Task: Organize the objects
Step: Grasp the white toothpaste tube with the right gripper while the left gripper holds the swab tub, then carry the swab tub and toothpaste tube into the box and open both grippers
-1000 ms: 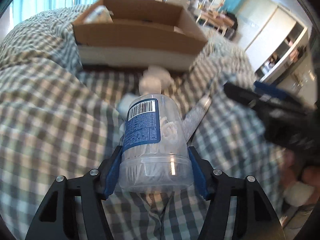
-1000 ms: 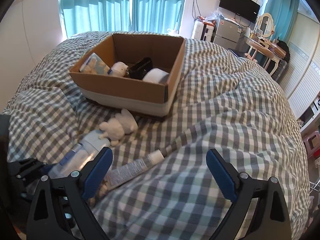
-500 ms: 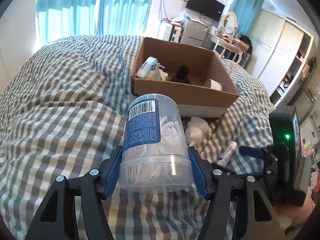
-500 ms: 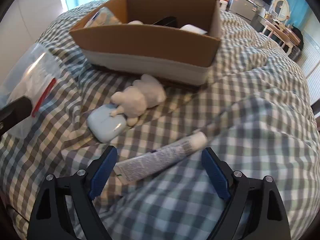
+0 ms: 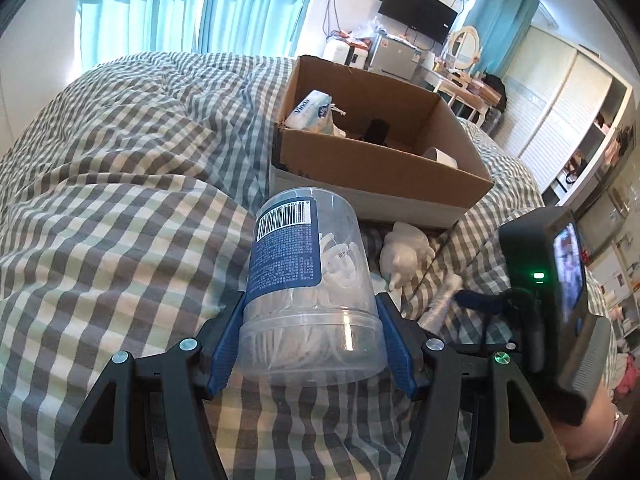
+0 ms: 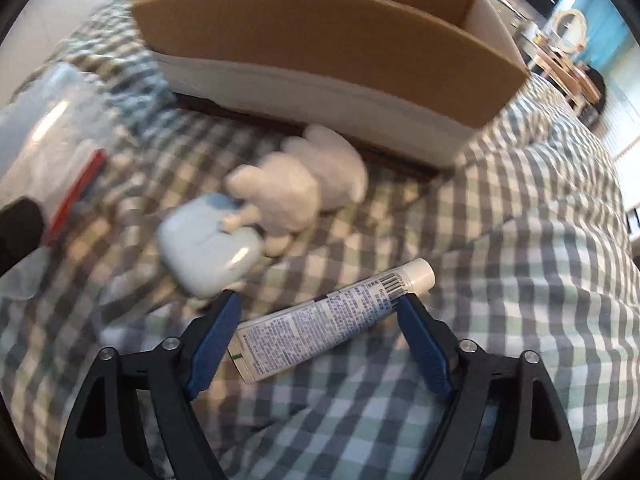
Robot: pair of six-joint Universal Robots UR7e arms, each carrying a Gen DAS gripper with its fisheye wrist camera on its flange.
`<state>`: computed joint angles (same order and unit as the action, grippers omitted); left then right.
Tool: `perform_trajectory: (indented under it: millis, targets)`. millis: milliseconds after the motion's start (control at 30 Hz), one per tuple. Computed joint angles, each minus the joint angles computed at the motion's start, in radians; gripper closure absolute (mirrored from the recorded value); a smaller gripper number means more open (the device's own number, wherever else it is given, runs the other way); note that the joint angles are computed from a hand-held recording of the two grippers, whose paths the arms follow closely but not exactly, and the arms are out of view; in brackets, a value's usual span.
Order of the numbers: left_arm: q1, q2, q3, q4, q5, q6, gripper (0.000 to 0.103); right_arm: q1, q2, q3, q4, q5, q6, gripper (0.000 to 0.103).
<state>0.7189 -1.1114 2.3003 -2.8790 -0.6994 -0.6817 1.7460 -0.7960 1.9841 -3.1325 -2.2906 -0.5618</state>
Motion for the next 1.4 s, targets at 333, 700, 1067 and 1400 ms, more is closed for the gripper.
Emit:
perform_trajectory:
  millis: [333, 700, 1067, 1400]
  targets:
    - [-0.001, -0.003, 0.010, 0.001, 0.001, -0.005, 0.038, -0.043, -0.036, -0.020, 0.124, 0.071, 0.211, 0.064]
    - [-0.008, 0.002, 0.005, 0.037, 0.011, -0.020, 0.038, -0.007, -0.052, 0.046, -0.040, 0.060, 0.066, 0.082]
    - [-0.084, -0.010, -0.008, 0.221, 0.057, -0.141, 0.038, 0.015, -0.143, 0.077, -0.032, 0.129, 0.039, 0.086]
    - [-0.136, -0.036, -0.052, 0.264, 0.092, -0.120, 0.038, 0.058, -0.189, 0.079, -0.092, 0.204, -0.011, 0.086]
